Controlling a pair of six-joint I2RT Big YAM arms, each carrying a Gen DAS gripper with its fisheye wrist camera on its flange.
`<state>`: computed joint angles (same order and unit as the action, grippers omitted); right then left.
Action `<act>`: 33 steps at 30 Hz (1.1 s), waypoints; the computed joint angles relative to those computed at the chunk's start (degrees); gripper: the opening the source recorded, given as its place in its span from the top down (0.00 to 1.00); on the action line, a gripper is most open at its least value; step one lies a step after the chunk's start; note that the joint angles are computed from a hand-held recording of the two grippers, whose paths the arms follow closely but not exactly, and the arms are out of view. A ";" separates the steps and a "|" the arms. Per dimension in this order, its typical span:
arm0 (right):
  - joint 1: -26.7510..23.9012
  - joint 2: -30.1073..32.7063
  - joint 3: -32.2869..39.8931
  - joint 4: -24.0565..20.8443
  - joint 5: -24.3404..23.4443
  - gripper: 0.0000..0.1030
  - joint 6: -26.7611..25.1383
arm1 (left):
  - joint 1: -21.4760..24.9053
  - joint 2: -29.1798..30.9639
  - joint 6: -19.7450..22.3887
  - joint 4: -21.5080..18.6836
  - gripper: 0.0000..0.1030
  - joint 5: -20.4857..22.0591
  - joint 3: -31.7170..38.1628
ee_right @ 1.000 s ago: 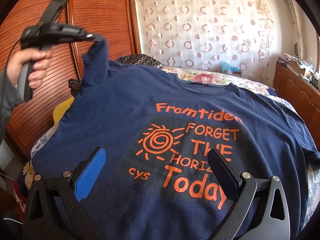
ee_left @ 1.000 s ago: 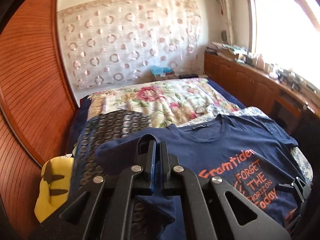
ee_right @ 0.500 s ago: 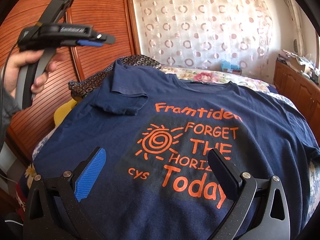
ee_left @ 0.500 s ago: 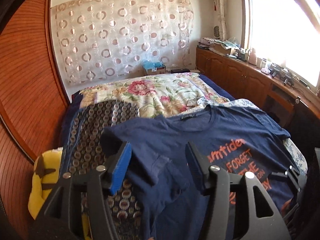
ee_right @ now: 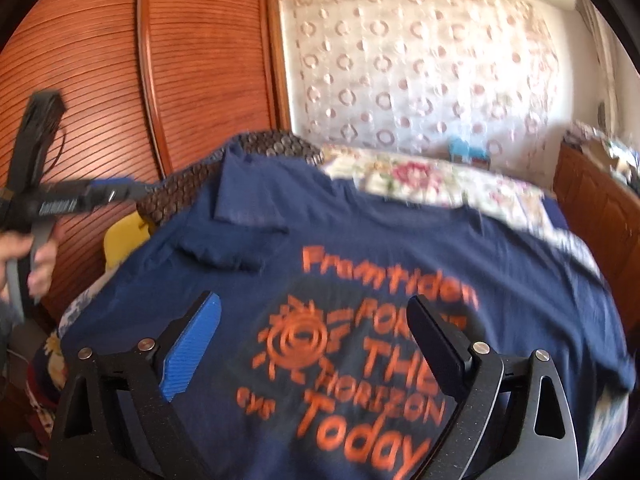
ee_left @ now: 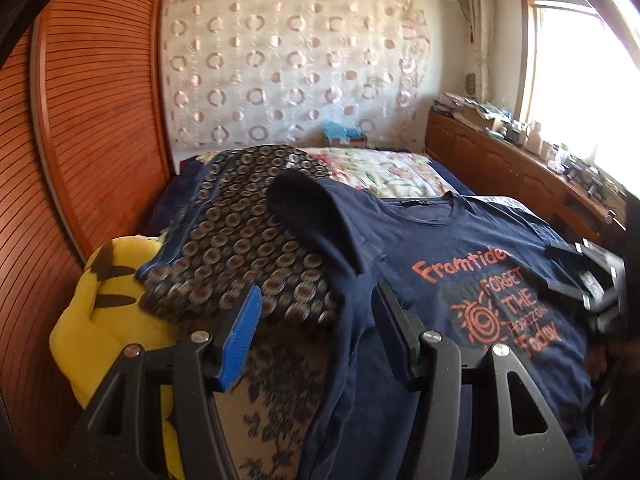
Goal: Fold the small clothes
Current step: 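Fold the held sleeve inward over the shirt body and open the left gripper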
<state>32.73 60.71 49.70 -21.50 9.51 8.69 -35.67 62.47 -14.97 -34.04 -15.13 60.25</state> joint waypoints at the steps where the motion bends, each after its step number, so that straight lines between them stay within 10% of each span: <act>1: -0.21 1.34 1.30 0.91 -0.49 0.09 -1.31 | -0.07 -0.89 -0.03 0.59 0.45 -0.61 -1.09; 18: 1.12 28.82 27.19 -7.10 -12.79 0.45 -5.34 | -1.44 -6.97 -3.91 -0.03 0.45 -1.10 -9.08; 22: 1.43 32.29 32.22 -11.58 -10.28 0.88 -6.85 | -2.02 -7.80 -4.01 0.07 0.45 -1.66 -9.53; 33: -2.81 38.79 44.29 -15.35 5.65 0.92 -9.65 | -3.95 -8.04 -5.10 0.85 0.45 -1.45 -9.54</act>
